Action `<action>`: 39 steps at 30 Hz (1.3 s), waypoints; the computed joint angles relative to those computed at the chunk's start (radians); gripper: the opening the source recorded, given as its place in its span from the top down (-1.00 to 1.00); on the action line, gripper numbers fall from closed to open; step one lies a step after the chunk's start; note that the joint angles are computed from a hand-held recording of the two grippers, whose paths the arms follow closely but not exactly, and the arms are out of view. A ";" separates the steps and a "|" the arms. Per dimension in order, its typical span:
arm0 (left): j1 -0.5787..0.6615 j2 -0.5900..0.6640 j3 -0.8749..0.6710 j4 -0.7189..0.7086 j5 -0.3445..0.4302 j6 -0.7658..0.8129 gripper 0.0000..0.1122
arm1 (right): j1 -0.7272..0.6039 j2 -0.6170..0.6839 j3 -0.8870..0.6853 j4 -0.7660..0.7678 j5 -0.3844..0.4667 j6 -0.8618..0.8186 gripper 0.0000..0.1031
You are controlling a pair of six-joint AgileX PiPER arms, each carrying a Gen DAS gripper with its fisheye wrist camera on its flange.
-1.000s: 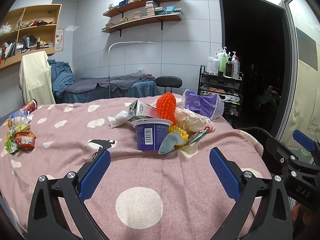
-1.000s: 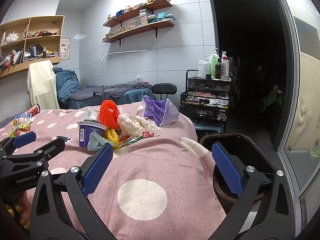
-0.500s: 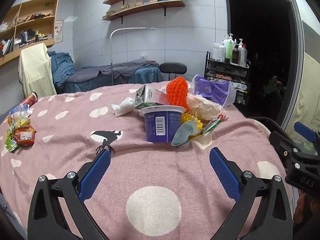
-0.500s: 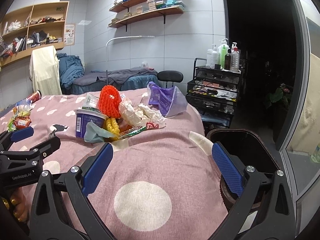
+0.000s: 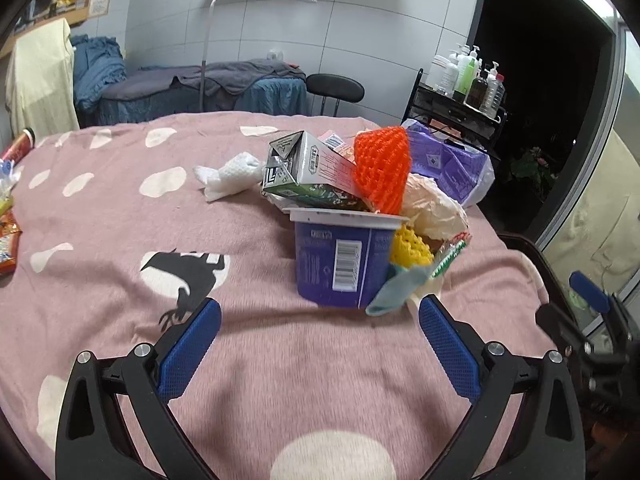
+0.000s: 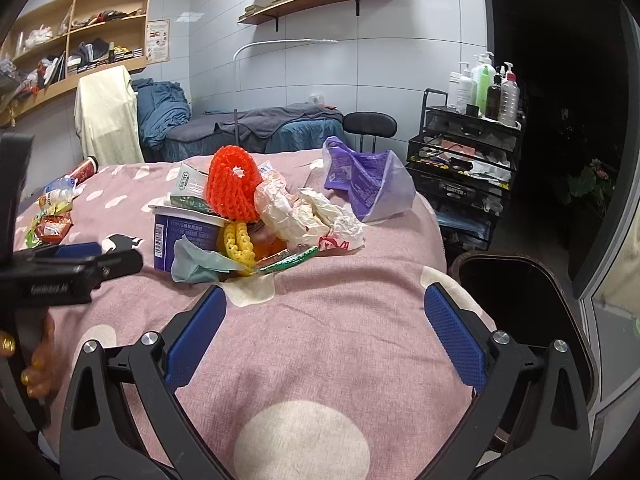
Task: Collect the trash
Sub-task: 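Reach the left gripper to the blue yogurt cup and grasp it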
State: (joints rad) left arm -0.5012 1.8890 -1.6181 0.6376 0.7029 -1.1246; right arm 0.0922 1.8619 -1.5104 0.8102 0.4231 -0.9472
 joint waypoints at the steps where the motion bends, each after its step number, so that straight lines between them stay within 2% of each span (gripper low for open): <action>1: 0.019 0.012 -0.025 -0.042 -0.008 0.039 -0.74 | 0.001 0.002 -0.002 -0.002 0.001 0.001 -0.90; 6: 0.071 0.081 -0.153 -0.173 0.011 0.195 -0.73 | 0.007 0.007 -0.011 -0.023 0.006 0.012 -0.90; 10: 0.099 0.175 -0.299 -0.283 0.082 0.331 -0.70 | 0.006 0.013 -0.022 -0.032 0.021 0.021 -0.90; 12: 0.111 0.238 -0.397 -0.318 0.144 0.383 -0.70 | 0.007 0.017 -0.031 -0.036 0.031 0.026 -0.90; 14: 0.129 0.269 -0.437 -0.382 0.155 0.440 -0.69 | 0.008 0.022 -0.042 -0.050 0.042 0.039 -0.90; 16: 0.141 0.289 -0.458 -0.423 0.159 0.471 -0.64 | 0.009 0.029 -0.058 -0.056 0.060 0.047 -0.90; 20: 0.154 0.268 -0.412 -0.507 0.106 0.528 -0.27 | 0.012 0.039 -0.079 -0.067 0.076 0.052 -0.90; 24: 0.112 0.247 -0.391 -0.384 0.120 0.459 -0.26 | 0.009 0.065 -0.132 -0.077 0.136 0.074 -0.90; 29: 0.093 0.134 -0.218 -0.294 0.025 0.343 -0.26 | 0.013 0.102 -0.206 -0.092 0.174 0.103 -0.90; 31: 0.074 0.079 -0.140 -0.203 0.002 0.251 -0.26 | 0.012 0.118 -0.239 -0.089 0.200 0.114 -0.90; 36: 0.041 -0.031 0.001 -0.017 -0.006 0.039 -0.26 | 0.036 0.182 -0.363 -0.112 0.301 0.153 -0.89; 39: 0.023 -0.076 0.063 0.068 0.027 -0.052 -0.26 | 0.078 0.211 -0.419 -0.166 0.338 0.167 -0.82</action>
State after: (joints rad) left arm -0.4786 1.8130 -1.5553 0.7061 0.7295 -1.1761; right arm 0.1705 2.0733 -1.9290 0.6445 0.7610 -0.7805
